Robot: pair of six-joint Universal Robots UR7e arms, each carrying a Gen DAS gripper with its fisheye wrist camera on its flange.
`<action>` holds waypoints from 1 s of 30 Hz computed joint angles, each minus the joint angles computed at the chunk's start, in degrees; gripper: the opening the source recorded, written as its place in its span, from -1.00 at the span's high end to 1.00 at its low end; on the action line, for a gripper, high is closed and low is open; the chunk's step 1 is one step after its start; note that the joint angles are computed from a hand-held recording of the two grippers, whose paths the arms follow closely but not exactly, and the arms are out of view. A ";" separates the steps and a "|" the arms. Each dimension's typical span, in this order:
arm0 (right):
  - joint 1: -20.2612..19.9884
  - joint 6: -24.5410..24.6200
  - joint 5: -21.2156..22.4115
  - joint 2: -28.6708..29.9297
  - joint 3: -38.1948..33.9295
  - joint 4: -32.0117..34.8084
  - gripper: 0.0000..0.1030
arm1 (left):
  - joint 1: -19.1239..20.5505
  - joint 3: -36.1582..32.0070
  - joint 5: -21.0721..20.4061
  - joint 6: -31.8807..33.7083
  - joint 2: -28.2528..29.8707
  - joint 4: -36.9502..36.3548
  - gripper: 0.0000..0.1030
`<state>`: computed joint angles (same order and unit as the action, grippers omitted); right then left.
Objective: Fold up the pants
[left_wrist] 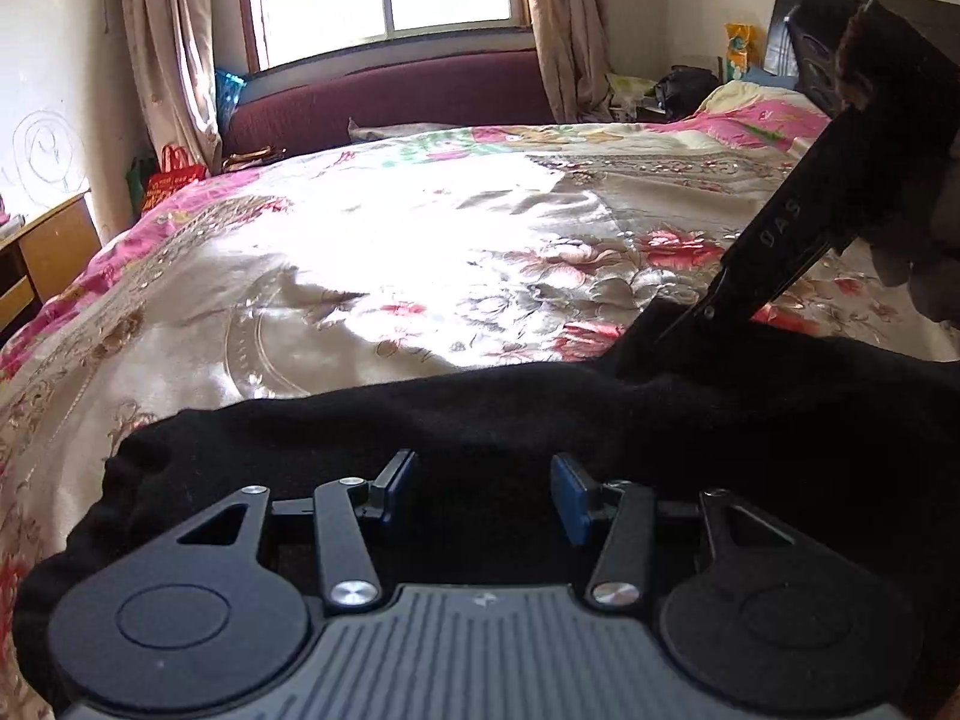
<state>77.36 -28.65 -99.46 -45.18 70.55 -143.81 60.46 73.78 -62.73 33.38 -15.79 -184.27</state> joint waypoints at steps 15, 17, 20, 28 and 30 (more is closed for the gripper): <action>-7.35 19.60 7.72 -17.16 29.22 -35.73 0.28 | -4.02 6.81 2.66 6.22 -1.25 -4.86 -0.22; -9.95 24.52 2.76 -22.85 38.91 -44.90 0.26 | -5.18 8.27 0.70 6.79 -1.44 -4.11 -0.22; -14.70 31.07 -3.55 -29.73 51.45 -58.20 0.24 | -7.10 9.87 -2.75 7.68 -1.33 -2.17 -0.22; -31.34 45.29 6.38 -37.66 68.01 -79.46 0.30 | -13.45 9.40 -12.21 11.92 1.74 4.86 -0.22; -33.19 46.60 8.45 -38.18 67.81 -78.62 0.36 | -14.79 8.37 -12.44 13.57 3.00 5.48 -0.22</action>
